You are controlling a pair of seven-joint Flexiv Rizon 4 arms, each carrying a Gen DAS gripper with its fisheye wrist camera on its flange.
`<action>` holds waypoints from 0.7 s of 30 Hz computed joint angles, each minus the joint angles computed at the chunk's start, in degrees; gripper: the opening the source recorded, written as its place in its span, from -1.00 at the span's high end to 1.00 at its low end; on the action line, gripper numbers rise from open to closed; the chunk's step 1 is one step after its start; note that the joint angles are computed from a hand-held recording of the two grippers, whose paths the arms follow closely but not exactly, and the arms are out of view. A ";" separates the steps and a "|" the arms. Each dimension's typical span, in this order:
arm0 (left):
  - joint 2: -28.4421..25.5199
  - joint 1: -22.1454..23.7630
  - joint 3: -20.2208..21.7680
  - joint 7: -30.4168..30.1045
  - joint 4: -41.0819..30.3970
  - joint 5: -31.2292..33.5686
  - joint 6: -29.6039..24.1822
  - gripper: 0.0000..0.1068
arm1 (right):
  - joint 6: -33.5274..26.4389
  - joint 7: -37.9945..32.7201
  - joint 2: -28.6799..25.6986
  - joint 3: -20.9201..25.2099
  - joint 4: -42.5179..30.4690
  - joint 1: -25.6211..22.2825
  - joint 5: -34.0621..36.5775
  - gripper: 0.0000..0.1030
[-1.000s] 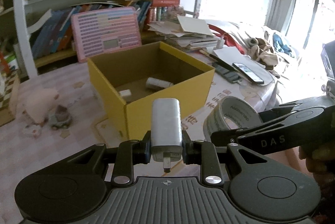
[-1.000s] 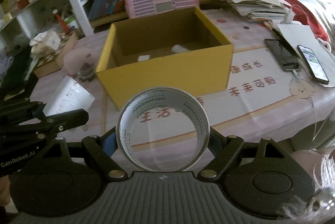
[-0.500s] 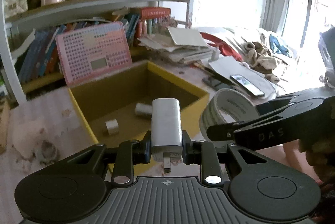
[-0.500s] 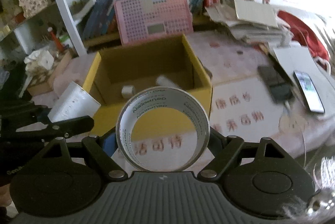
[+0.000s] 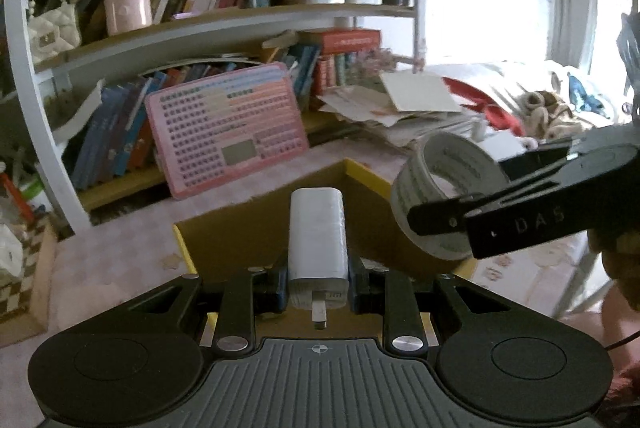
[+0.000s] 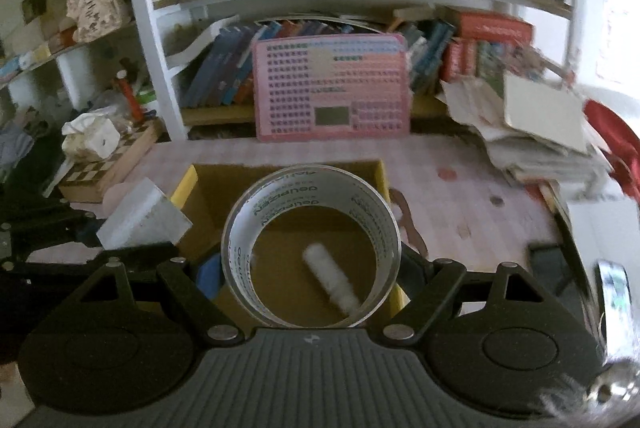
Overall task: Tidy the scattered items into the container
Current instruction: 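Lower the tape roll with the right gripper while the left lowers the charger into the box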
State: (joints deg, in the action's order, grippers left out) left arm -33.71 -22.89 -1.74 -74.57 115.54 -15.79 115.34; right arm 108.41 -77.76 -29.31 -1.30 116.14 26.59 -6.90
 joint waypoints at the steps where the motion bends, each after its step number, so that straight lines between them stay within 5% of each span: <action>1: -0.64 -1.30 1.31 0.65 -1.04 -1.33 -0.98 0.53 | -0.71 -0.04 -1.11 1.77 -1.70 -1.98 -1.56 -0.60; 11: -5.73 -9.96 11.28 1.88 -7.96 -7.95 -12.33 0.53 | -10.03 -2.60 -12.01 14.96 -16.09 -14.09 -13.59 -0.60; 18: -7.23 -8.17 11.07 -2.03 -10.82 -4.62 -19.13 0.53 | -23.94 -9.44 -19.35 27.17 -27.03 -20.19 -12.87 -0.60; 21: -7.37 -6.60 9.74 -3.79 -11.33 -3.01 -20.49 0.53 | -28.09 -11.72 -21.27 27.61 -30.76 -19.17 -11.61 -0.60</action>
State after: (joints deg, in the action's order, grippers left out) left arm -41.07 -29.49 8.00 -78.37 104.21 -18.80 94.85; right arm 80.32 -89.48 -50.58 26.31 85.38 7.42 -18.51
